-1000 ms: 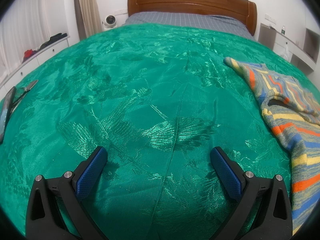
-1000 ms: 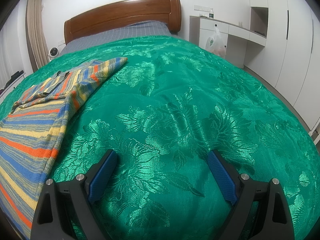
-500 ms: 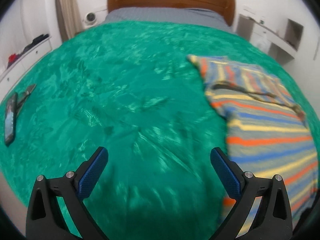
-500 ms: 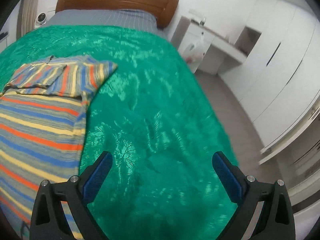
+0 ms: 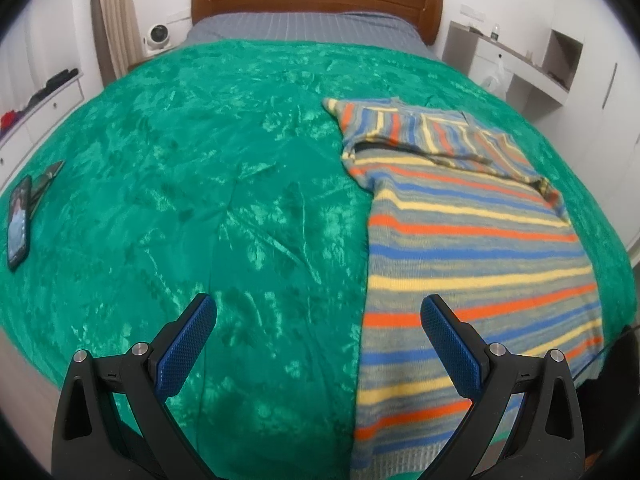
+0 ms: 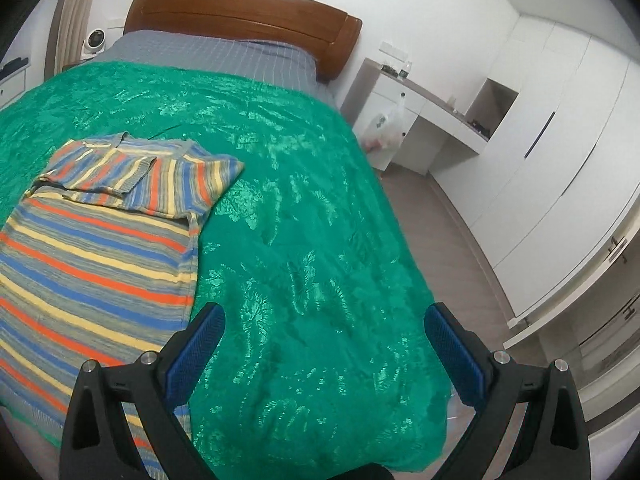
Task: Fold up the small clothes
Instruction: 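Move both grippers toward the hem of the striped sweater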
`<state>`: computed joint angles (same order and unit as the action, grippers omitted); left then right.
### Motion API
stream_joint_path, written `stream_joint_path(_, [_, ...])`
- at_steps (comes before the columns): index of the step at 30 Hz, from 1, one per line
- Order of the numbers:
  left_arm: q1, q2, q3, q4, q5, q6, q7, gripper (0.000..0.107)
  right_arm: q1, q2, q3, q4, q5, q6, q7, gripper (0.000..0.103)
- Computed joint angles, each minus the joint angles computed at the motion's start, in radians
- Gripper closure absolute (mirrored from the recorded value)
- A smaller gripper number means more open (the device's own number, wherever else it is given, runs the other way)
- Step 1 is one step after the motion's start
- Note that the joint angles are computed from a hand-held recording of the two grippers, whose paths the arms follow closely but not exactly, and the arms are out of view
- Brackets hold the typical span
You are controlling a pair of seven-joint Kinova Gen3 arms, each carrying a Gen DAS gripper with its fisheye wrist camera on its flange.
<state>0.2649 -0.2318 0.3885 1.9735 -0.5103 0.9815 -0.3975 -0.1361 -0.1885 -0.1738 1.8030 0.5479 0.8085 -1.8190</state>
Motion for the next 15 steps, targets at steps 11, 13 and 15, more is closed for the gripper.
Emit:
stream_joint_path(11, [-0.004,-0.023,0.004,0.021,0.033,0.018,0.017,0.005,0.010,-0.030,0.001,-0.004,-0.032,0.007,0.033,0.004])
stream_joint_path(13, [-0.007,-0.022,0.010,0.019,0.035,0.025,0.016,0.005,0.013,-0.033,-0.007,-0.003,-0.028,0.009,0.029,0.004])
stream_joint_path(15, [-0.006,-0.020,0.009,0.020,0.039,0.028,0.010,0.005,0.013,-0.035,-0.010,-0.003,-0.029,0.008,0.032,0.004])
